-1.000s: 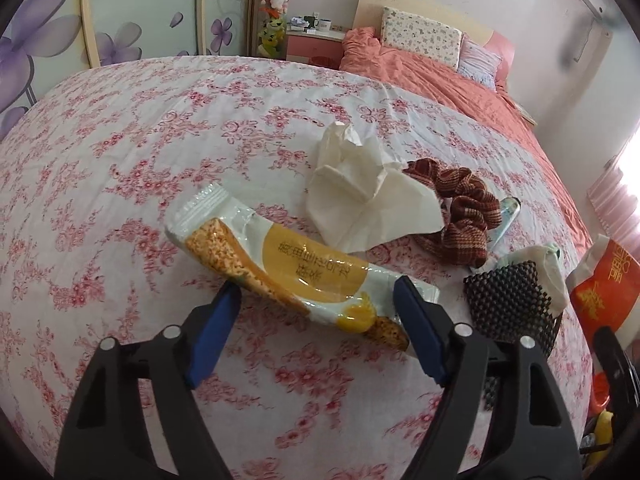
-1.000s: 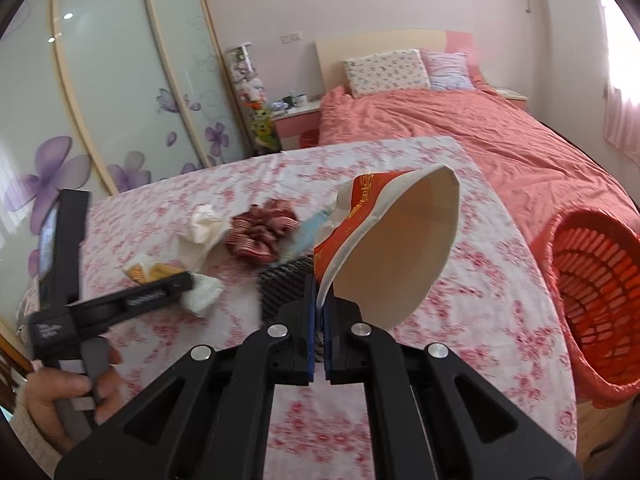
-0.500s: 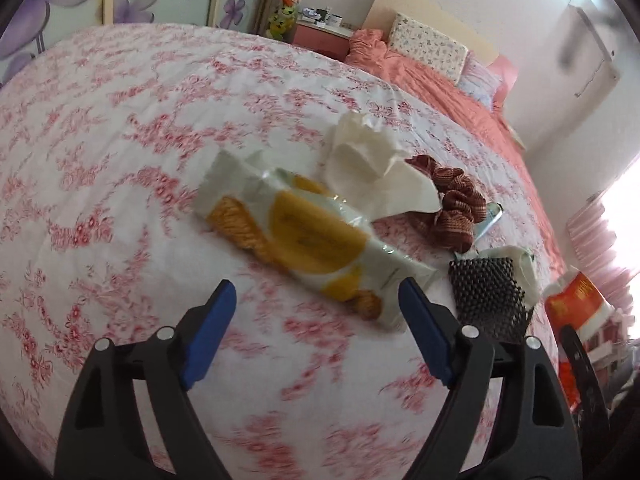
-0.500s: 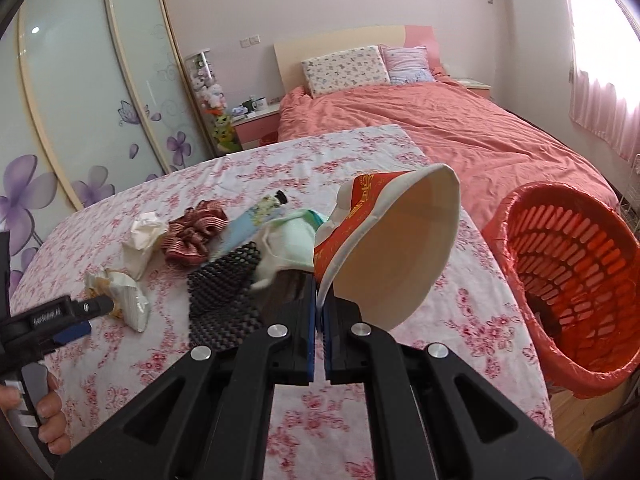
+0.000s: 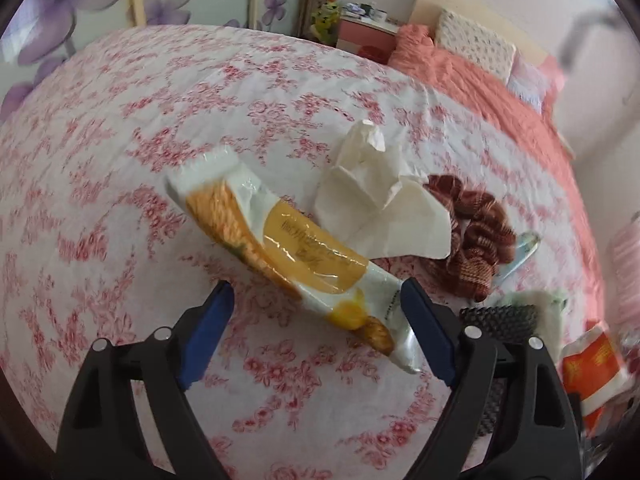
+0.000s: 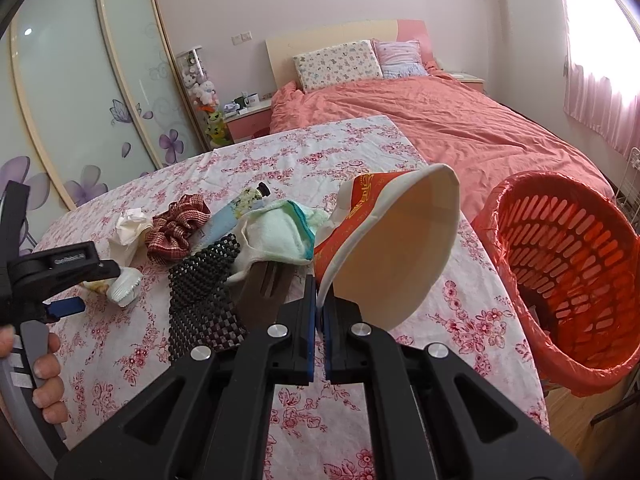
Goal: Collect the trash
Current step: 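Grasp the yellow snack wrapper with the left tool and lift it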
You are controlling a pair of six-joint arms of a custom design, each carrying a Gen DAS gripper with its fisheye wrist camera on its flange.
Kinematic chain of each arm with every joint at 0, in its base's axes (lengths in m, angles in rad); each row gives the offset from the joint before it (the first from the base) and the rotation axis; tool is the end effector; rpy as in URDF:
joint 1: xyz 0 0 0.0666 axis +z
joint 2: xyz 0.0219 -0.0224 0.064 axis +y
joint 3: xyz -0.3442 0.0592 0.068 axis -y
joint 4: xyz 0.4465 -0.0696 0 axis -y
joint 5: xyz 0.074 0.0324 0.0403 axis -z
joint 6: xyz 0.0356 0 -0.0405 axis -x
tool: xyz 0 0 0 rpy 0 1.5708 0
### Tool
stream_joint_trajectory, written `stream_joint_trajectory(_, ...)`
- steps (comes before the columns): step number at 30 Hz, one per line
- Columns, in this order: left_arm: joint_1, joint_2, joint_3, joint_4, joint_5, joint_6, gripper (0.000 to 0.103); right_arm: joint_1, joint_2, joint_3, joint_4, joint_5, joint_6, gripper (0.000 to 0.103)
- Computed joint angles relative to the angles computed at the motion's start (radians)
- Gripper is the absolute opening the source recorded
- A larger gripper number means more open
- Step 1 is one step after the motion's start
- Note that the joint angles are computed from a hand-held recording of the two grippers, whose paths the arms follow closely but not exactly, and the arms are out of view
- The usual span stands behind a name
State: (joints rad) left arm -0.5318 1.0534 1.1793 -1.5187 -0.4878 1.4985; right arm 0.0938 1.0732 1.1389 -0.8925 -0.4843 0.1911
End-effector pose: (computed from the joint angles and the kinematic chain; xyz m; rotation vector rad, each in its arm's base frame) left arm 0.3290 -0.1747 0.4156 -1.2749 2.3032 0.1460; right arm 0.4308 0.0568 0.4171 -0.5525 2.2724 0.5301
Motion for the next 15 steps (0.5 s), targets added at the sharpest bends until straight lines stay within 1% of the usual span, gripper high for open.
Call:
stream_joint_trajectory(1,0.004,-0.002,-0.009,0.020,-0.003,-0.032,0.072,0.000,0.000,0.000,0.000,0.001,0.000,0.003)
stream_joint_trajectory(2,0.004,-0.024,-0.037,0.075,-0.001,-0.077,0.067,0.000,0.000,0.000,-0.001,0.002,0.002,0.003)
stream_joint_trajectory(3,-0.003,-0.030,-0.045,0.087,-0.017,-0.086,0.058,0.000,-0.001,-0.001,-0.001,0.004,0.004,0.003)
stream_joint_trajectory(4,-0.008,-0.037,-0.054,0.102,-0.031,-0.102,0.043,0.001,-0.002,-0.003,-0.001,0.008,0.007,0.003)
stream_joint_trajectory(5,-0.007,-0.060,-0.077,0.149,-0.023,-0.145,0.036,0.001,-0.002,-0.004,-0.002,0.012,0.008,0.003)
stream_joint_trajectory(6,-0.009,-0.075,-0.091,0.178,-0.020,-0.181,0.027,0.002,-0.002,-0.004,-0.003,0.014,0.008,0.003)
stream_joint_trajectory(7,-0.010,-0.084,-0.099,0.193,-0.014,-0.207,0.021,0.002,0.000,-0.002,-0.003,0.015,0.009,0.003)
stream_joint_trajectory(8,-0.019,-0.097,-0.109,0.203,-0.021,-0.247,0.019,0.001,0.000,-0.003,-0.002,0.015,0.009,0.003)
stream_joint_trajectory(10,-0.038,-0.112,-0.119,0.207,-0.036,-0.285,0.015,-0.001,0.001,-0.001,-0.003,0.016,0.013,0.003)
stream_joint_trajectory(12,-0.055,-0.155,-0.144,0.239,-0.016,-0.368,0.012,-0.001,-0.001,0.001,-0.003,0.024,0.020,0.003)
stream_joint_trajectory(14,-0.072,-0.185,-0.154,0.234,0.002,-0.452,0.011,-0.004,-0.003,0.002,-0.005,0.030,0.031,0.003)
stream_joint_trajectory(15,-0.085,-0.193,-0.152,0.216,0.001,-0.497,0.011,-0.005,-0.003,0.003,-0.006,0.032,0.033,0.003)
